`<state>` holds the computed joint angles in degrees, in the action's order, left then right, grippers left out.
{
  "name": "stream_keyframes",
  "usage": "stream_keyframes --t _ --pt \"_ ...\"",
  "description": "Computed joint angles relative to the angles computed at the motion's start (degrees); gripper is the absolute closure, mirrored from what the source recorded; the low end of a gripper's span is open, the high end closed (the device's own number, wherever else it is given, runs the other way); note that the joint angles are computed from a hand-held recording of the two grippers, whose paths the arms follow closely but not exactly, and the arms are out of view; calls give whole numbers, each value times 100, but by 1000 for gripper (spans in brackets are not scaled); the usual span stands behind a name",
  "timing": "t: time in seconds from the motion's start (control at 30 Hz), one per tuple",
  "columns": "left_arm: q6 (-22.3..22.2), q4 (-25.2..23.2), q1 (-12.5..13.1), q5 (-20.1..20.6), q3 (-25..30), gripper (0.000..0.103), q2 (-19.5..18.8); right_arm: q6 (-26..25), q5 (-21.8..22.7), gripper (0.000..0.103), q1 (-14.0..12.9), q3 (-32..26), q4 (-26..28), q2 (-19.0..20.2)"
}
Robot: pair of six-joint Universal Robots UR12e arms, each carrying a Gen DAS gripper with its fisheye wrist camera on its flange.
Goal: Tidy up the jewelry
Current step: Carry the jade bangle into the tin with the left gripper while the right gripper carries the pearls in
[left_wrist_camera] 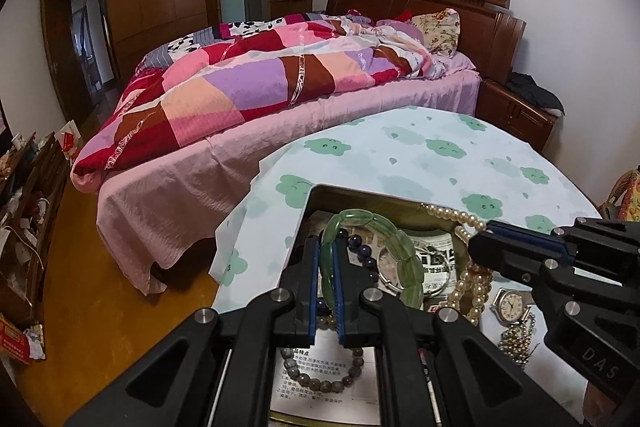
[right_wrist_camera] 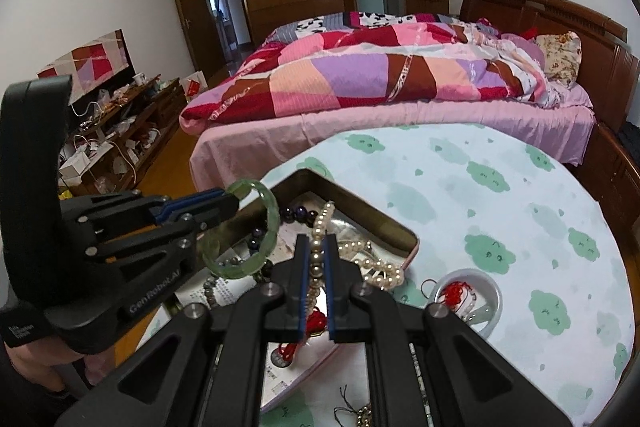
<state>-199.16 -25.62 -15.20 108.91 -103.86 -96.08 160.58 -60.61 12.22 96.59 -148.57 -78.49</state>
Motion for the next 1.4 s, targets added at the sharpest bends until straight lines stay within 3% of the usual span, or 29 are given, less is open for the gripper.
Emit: stream_keyframes --t 0.93,1.4 --pt "25 -205 74 -103 -2 97 -98 -75 -387 94 125 -101 338 187" --pt "62 -146 89 -231 -75 97 -75 -238 -218 94 107 -67 493 175"
